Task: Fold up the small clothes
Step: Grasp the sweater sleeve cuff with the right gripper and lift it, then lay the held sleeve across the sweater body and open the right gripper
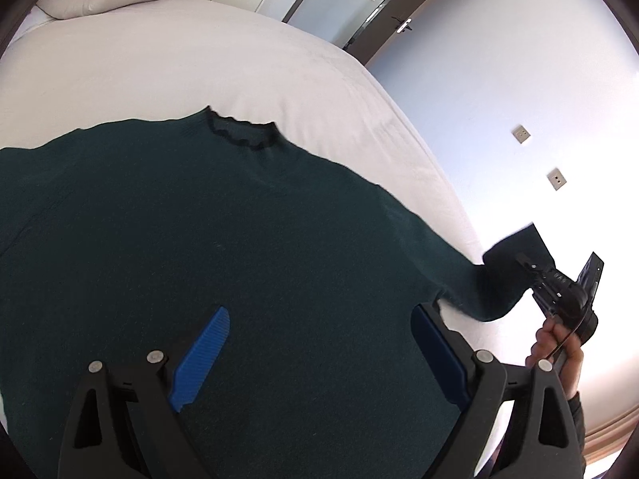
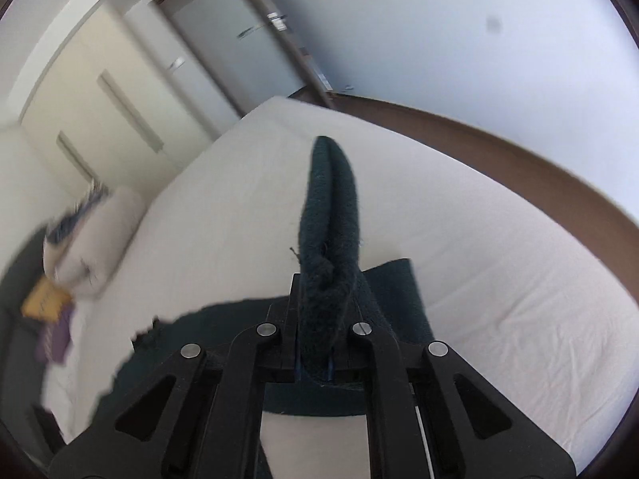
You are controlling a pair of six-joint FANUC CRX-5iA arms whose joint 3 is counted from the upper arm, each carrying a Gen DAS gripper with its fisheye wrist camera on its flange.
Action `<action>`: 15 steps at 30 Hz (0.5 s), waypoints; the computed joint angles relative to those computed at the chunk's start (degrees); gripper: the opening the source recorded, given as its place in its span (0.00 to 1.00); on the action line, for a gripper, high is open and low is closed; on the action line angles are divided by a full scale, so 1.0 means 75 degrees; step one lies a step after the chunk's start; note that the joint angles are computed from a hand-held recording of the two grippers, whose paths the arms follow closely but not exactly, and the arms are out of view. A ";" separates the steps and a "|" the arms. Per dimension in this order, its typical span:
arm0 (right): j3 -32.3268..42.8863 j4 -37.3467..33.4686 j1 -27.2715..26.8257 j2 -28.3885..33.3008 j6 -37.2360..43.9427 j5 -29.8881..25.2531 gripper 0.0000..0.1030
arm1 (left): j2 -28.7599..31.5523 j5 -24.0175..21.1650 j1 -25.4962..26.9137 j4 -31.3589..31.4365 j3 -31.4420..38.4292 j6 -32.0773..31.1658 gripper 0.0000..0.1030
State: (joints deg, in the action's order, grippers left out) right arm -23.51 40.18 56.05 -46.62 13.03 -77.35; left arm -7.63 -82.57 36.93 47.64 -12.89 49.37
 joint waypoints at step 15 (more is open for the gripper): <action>-0.0529 0.1131 0.2033 0.3530 0.2361 0.0270 0.06 | 0.2369 -0.1337 -0.1061 0.1392 0.0804 0.1624 0.97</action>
